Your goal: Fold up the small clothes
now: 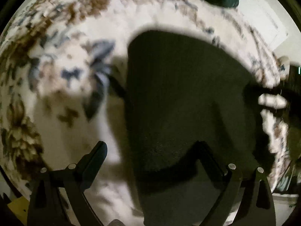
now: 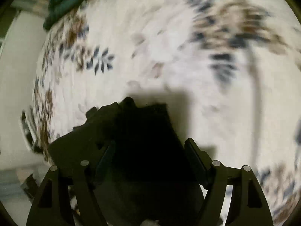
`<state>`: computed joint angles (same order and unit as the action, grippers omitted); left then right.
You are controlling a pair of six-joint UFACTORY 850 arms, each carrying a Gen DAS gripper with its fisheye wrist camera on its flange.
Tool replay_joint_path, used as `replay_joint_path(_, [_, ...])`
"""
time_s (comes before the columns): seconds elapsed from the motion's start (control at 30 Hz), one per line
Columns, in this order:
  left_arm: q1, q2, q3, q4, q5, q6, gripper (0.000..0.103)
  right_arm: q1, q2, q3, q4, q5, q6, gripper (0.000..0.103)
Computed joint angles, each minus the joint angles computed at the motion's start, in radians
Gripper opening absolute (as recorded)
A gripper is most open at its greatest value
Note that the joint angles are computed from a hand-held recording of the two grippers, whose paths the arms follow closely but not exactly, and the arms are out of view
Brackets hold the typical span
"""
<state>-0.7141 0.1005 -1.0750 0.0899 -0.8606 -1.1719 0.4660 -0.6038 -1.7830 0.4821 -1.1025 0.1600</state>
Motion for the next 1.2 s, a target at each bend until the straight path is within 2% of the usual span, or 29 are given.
replay_joint_path(0.07, [0.008, -0.001, 0.026, -0.019, 0.052, 0.000, 0.103, 0.005, -0.027, -0.042, -0.012, -0.007, 0.001, 0.028])
replay_joint_path(0.1, [0.012, 0.001, 0.036, -0.024, 0.075, 0.000, 0.103, 0.011, -0.032, -0.059, -0.037, -0.001, 0.008, 0.014])
replay_joint_path(0.13, [0.021, 0.003, 0.044, -0.039, 0.092, 0.007, 0.103, 0.017, -0.039, -0.082, -0.062, 0.005, 0.016, 0.008])
replay_joint_path(0.3, [0.054, 0.029, 0.090, -0.116, 0.180, 0.040, 0.103, 0.031, -0.044, -0.153, -0.111, 0.016, 0.044, 0.007])
replay_joint_path(0.37, [0.060, 0.052, 0.118, -0.117, 0.225, -0.004, 0.103, 0.030, -0.054, -0.178, -0.115, 0.002, 0.046, 0.007])
replay_joint_path(0.43, [0.068, 0.058, 0.124, -0.135, 0.237, -0.011, 0.103, 0.031, -0.066, -0.199, -0.123, -0.011, 0.050, 0.007])
replay_joint_path(0.5, [0.078, 0.047, 0.097, -0.161, 0.192, 0.010, 0.103, 0.032, -0.070, -0.206, -0.135, -0.013, 0.061, 0.007])
replay_joint_path(0.63, [0.032, 0.063, 0.025, 0.062, 0.062, -0.201, 0.103, 0.040, -0.106, -0.233, -0.200, -0.015, 0.109, 0.007])
replay_joint_path(0.67, [0.017, 0.061, -0.001, 0.113, 0.000, -0.230, 0.103, 0.039, -0.118, -0.240, -0.199, -0.030, 0.103, 0.008])
replay_joint_path(0.73, [-0.003, 0.066, -0.021, 0.155, -0.071, -0.260, 0.103, 0.022, -0.124, -0.235, -0.139, -0.067, 0.082, 0.010])
replay_joint_path(0.8, [-0.015, 0.084, -0.021, 0.163, -0.124, -0.266, 0.103, -0.004, -0.065, -0.162, -0.101, -0.051, 0.094, 0.026])
replay_joint_path(0.87, [-0.031, 0.103, -0.013, 0.158, -0.156, -0.263, 0.103, -0.038, 0.039, -0.042, -0.067, -0.017, 0.104, 0.034])
replay_joint_path(1.0, [-0.070, 0.138, 0.022, 0.142, -0.195, -0.267, 0.103, -0.097, 0.252, 0.203, -0.037, 0.005, 0.138, 0.035])
replay_joint_path(1.2, [-0.122, 0.119, 0.016, 0.071, -0.215, -0.284, 0.103, -0.117, 0.430, 0.455, 0.073, 0.041, 0.168, 0.035])
